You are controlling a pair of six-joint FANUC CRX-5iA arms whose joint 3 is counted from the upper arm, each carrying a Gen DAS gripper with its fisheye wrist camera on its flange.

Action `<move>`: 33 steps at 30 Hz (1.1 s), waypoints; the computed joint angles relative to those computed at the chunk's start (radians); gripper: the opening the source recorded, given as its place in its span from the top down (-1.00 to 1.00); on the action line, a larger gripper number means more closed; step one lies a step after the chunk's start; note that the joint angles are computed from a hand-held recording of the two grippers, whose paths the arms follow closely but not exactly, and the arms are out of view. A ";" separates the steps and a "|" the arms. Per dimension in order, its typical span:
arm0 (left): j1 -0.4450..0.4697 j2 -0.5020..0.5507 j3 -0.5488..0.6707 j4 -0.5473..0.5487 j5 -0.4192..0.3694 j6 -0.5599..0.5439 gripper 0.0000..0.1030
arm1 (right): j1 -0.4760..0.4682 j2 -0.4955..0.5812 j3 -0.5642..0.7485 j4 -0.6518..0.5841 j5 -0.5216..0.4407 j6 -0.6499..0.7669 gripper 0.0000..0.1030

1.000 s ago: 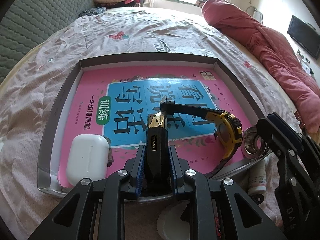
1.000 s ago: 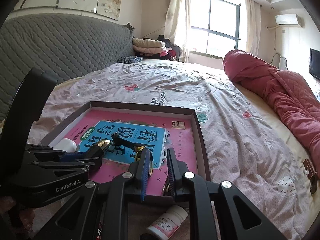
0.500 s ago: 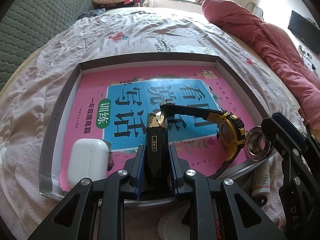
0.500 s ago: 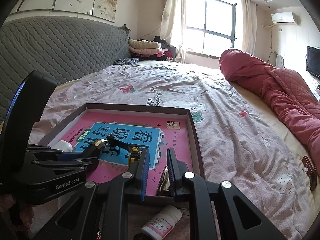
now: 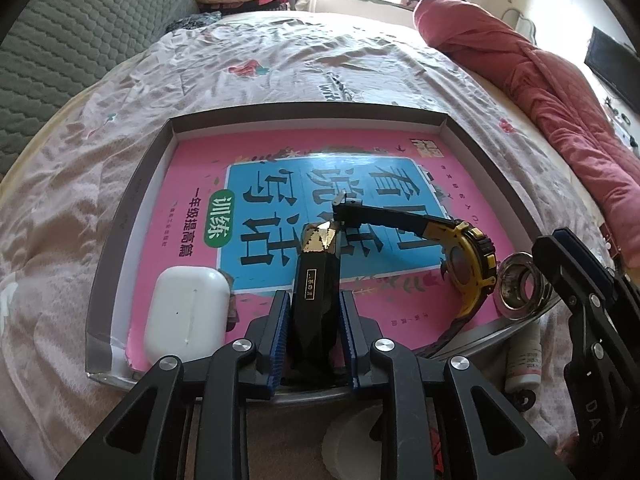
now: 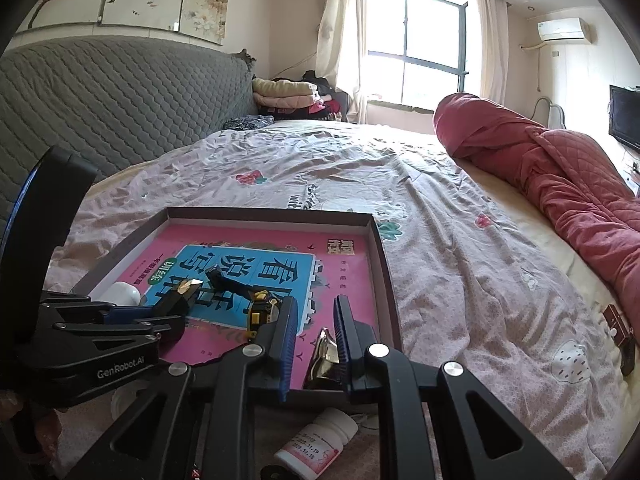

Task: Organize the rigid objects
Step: 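Lower the tube into the box with the left tool while the right tool lowers the tape measure beside it, then open the left tool releasing the tube while the right tool releases the tape measure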

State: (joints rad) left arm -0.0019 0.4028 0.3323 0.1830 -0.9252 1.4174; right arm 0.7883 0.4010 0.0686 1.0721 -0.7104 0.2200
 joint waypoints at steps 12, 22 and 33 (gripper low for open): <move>0.023 -0.024 -0.046 0.052 0.020 -0.016 0.14 | -0.001 -0.003 -0.008 0.019 0.003 -0.025 0.64; 0.032 -0.071 -0.084 0.064 0.057 -0.028 0.06 | -0.014 -0.034 -0.056 0.090 0.044 -0.097 0.38; 0.044 -0.130 -0.123 0.072 0.082 -0.031 -0.11 | -0.034 -0.082 -0.120 0.169 0.086 -0.206 0.22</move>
